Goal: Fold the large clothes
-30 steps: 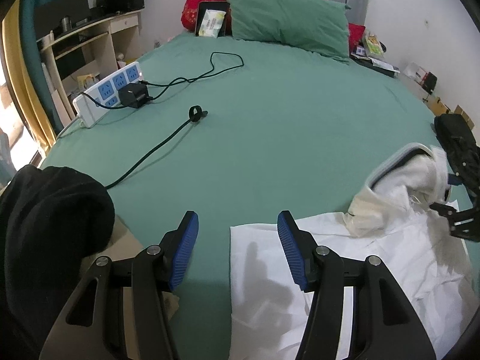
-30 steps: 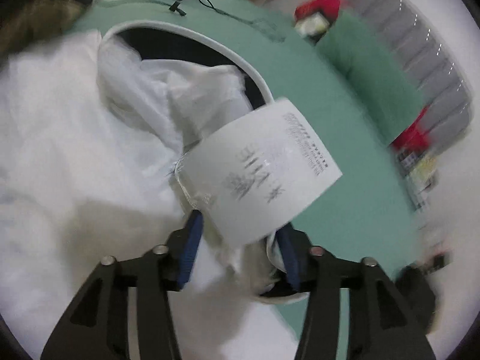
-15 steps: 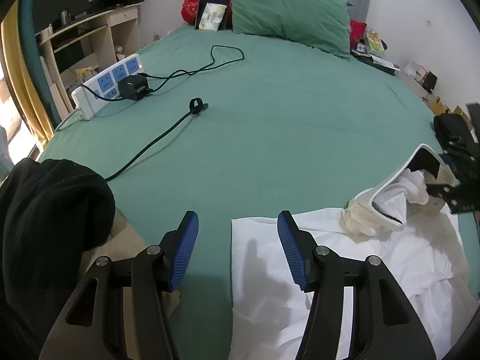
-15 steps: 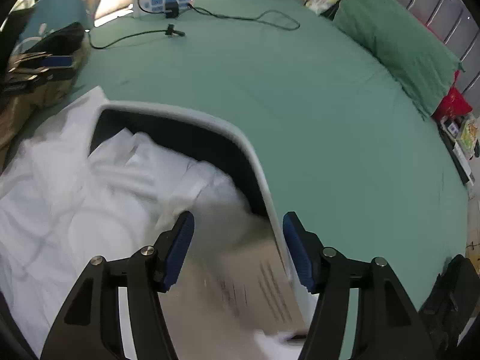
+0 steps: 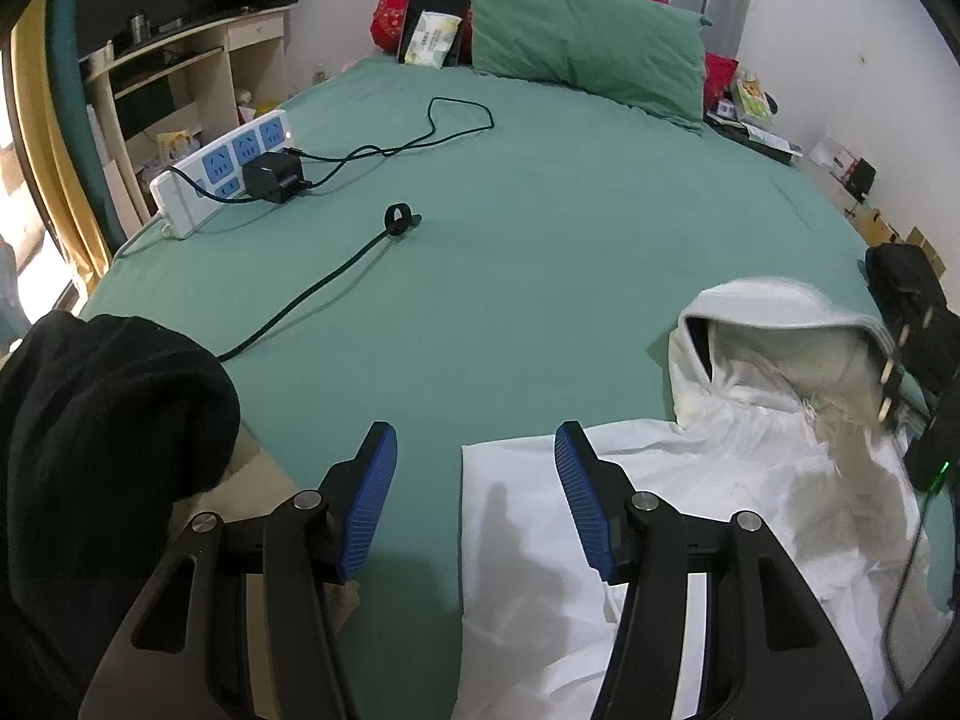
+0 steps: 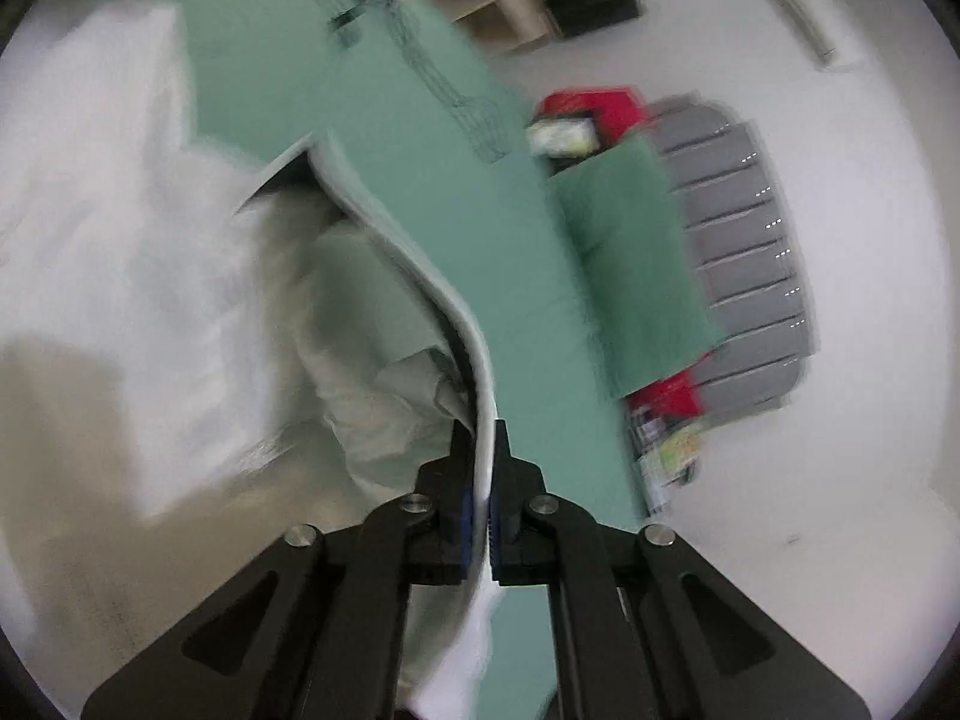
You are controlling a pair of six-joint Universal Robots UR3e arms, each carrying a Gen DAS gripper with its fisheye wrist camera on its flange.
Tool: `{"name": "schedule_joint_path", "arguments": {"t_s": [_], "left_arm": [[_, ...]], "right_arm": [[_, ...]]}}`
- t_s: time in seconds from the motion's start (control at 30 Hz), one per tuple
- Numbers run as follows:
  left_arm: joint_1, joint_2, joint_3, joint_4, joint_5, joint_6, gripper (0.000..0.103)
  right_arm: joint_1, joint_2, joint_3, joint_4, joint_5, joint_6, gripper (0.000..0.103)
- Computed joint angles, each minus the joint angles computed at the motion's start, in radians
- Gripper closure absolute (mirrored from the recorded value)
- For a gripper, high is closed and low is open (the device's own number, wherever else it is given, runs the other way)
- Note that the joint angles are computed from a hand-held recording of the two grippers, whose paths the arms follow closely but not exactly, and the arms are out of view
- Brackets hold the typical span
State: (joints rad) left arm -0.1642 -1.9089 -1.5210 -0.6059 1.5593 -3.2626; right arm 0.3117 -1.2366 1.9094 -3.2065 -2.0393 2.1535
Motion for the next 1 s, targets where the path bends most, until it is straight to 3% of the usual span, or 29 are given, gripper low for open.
{"name": "schedule_joint_path", "arguments": {"t_s": [0.07,0.13,0.23,0.3,0.43,0.5,0.57,0.67,0.77,0.9,1.0], "left_arm": [[-0.003,0.002,-0.001,-0.005,0.001,0.006,0.045],[-0.006,0.005,-0.003,-0.006,0.005,0.01,0.045],[-0.001,0.0,0.005,-0.012,0.007,0.009,0.045],[0.005,-0.005,0.01,-0.013,0.005,0.003,0.045],[0.016,-0.012,0.009,-0.006,0.008,-0.003,0.045],[0.017,-0.018,0.012,-0.003,0.016,-0.003,0.045],[0.016,-0.025,0.016,-0.002,0.023,-0.001,0.045],[0.013,-0.04,0.03,-0.001,0.029,-0.005,0.045],[0.007,-0.048,0.034,-0.003,0.043,0.008,0.045],[0.007,-0.051,0.037,0.001,0.048,0.008,0.045],[0.006,-0.051,0.033,0.01,0.069,0.008,0.045]], "right_arm": [[-0.036,-0.078,0.073,0.139,0.074,0.067,0.083],[-0.079,-0.158,0.105,0.269,0.147,0.134,0.057],[-0.238,-0.336,0.068,0.571,0.405,0.237,0.036],[-0.37,-0.409,-0.035,0.8,0.595,0.283,0.035],[-0.499,-0.349,-0.281,0.998,0.784,0.341,0.024],[-0.543,-0.255,-0.429,1.074,0.858,0.358,0.024],[-0.568,-0.148,-0.562,1.086,0.891,0.397,0.024],[-0.565,0.011,-0.741,1.122,0.851,0.488,0.024],[-0.54,0.192,-0.969,1.279,0.802,0.545,0.024],[-0.488,0.255,-0.993,1.37,0.812,0.485,0.024],[-0.447,0.334,-1.092,1.521,0.828,0.421,0.024]]}}
